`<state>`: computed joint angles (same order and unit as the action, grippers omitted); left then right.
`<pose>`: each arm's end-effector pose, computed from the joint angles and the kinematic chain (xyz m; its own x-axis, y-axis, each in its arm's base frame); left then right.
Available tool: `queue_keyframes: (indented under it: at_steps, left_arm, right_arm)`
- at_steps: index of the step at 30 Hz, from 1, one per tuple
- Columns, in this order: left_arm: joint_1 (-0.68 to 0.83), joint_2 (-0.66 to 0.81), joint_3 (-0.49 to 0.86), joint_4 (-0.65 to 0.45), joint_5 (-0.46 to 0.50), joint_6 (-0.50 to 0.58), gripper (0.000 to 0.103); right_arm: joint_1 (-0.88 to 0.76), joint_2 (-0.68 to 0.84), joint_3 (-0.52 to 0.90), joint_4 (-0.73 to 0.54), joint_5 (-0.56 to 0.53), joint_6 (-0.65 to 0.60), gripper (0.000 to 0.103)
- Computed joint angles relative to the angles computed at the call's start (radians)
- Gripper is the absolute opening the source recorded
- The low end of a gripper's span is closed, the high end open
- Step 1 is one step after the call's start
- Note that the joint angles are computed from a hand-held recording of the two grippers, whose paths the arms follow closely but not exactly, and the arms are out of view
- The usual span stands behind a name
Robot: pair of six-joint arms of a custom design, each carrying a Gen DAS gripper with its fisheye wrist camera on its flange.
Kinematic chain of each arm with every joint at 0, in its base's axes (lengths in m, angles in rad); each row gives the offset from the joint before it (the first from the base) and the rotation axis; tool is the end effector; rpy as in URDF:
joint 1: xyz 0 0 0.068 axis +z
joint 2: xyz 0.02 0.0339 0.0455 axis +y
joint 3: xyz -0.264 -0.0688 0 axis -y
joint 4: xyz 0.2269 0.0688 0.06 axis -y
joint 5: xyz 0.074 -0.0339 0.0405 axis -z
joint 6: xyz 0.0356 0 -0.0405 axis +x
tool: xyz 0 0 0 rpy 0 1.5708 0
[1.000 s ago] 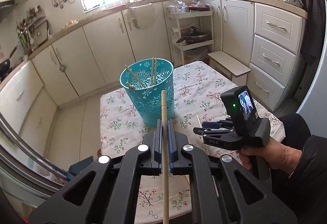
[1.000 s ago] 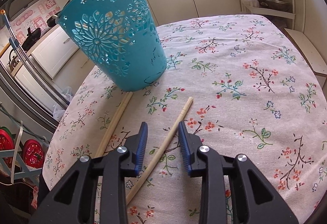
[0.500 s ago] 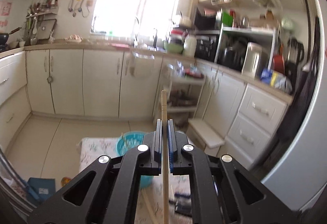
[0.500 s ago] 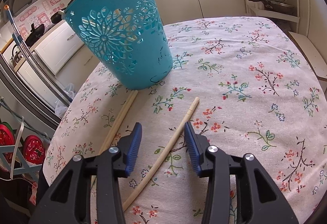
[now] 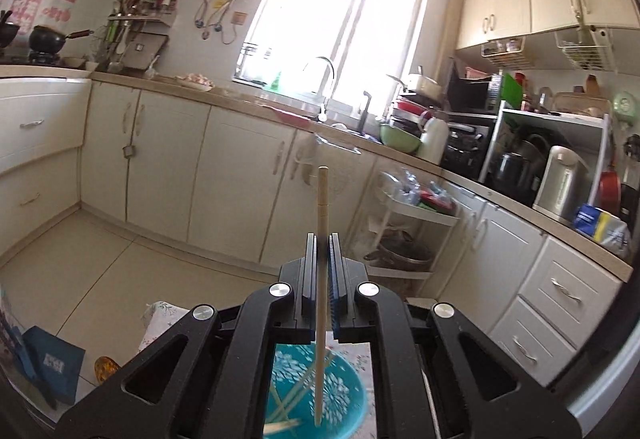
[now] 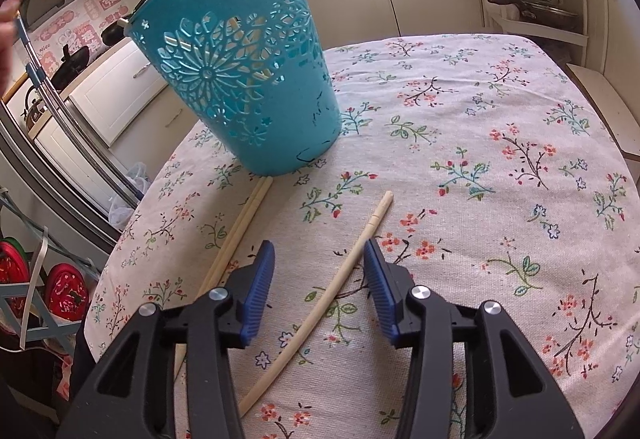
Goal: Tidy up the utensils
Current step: 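Lift the stick with the left tool and lower it into the teal cup, then open the left tool and withdraw it from the cup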
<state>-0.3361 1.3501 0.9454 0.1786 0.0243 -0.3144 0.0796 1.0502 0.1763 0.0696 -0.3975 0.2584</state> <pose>0.2841 -0.1002 0.3123 -0.3101 -0.2191 -0.9251 0.2694 0.9129 -0.3066 0.1528 0.0260 0.1301 -0.7814 0.1740 -0.5993 -0.1462 0.8826 0.4468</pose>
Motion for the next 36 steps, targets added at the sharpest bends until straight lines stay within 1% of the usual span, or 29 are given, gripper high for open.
queue_keyframes:
  at_steps: [3,5,8,10,16,17,20,22,23,24,25,26,27,29,31,32,34,36]
  left_arm:
    - [-0.004,0.103,0.024,0.086,-0.050,-0.011,0.005]
    - [-0.001,0.157,0.036,0.125,-0.066,-0.018,0.005]
    - [0.008,0.201,0.037,0.155,-0.058,-0.019,0.005]
    - [0.000,0.219,0.030,0.164,-0.074,0.001,0.005]
    - [-0.024,0.212,-0.028,0.140,-0.085,0.058,0.005]
    - [-0.027,0.202,-0.039,0.124,-0.084,0.065,0.005]
    - [-0.033,0.216,-0.010,0.000,-0.081,0.118,0.005]
    - [-0.020,0.175,-0.048,-0.007,-0.079,0.116,0.007]
    - [-0.007,0.139,-0.081,-0.005,-0.076,0.110,0.011]
    - [0.007,0.100,-0.120,0.006,-0.076,0.105,0.022]
    - [0.025,0.049,-0.167,0.018,-0.083,0.095,0.029]
    - [0.036,0.009,-0.210,0.032,-0.092,0.087,0.047]
    - [0.061,-0.051,-0.274,0.052,-0.104,0.069,0.056]
    - [0.118,-0.140,-0.376,0.061,-0.097,0.042,0.060]
    - [0.184,-0.182,-0.459,0.059,-0.068,0.035,0.063]
    - [0.215,-0.179,-0.503,0.065,-0.055,0.040,0.065]
    - [0.267,-0.123,-0.555,0.080,-0.019,0.060,0.065]
    - [0.303,-0.041,-0.595,0.121,0.026,0.076,0.065]
  right_arm:
    - [0.005,0.002,0.000,0.004,0.003,0.000,0.048]
    - [0.006,0.004,0.001,0.005,0.004,-0.002,0.048]
    - [0.011,0.004,-0.001,0.010,0.006,0.003,0.049]
    - [0.008,0.006,-0.001,0.012,0.002,0.002,0.049]
    - [0.011,0.004,0.000,0.011,0.003,0.005,0.049]
    - [0.010,0.004,0.001,0.010,0.003,0.003,0.049]
    - [0.009,0.004,0.001,0.009,0.002,0.002,0.049]
    - [0.005,0.003,0.000,0.010,-0.005,0.004,0.049]
    - [-0.001,0.003,-0.001,0.009,-0.011,0.002,0.049]
    - [-0.004,0.001,-0.002,0.009,-0.014,0.004,0.049]
    - [-0.008,-0.002,-0.003,0.007,-0.015,0.004,0.049]
    - [-0.003,-0.009,-0.004,0.003,-0.003,0.011,0.049]
    - [-0.002,-0.016,-0.005,-0.002,0.009,0.017,0.049]
    - [0.002,-0.035,-0.006,-0.018,0.044,0.036,0.049]
    - [0.002,-0.042,-0.003,-0.031,0.065,0.049,0.049]
    - [0.013,-0.047,-0.002,-0.039,0.085,0.057,0.049]
    - [0.049,-0.048,0.009,-0.057,0.135,0.064,0.049]
    - [0.117,-0.036,0.035,-0.086,0.222,0.061,0.049]
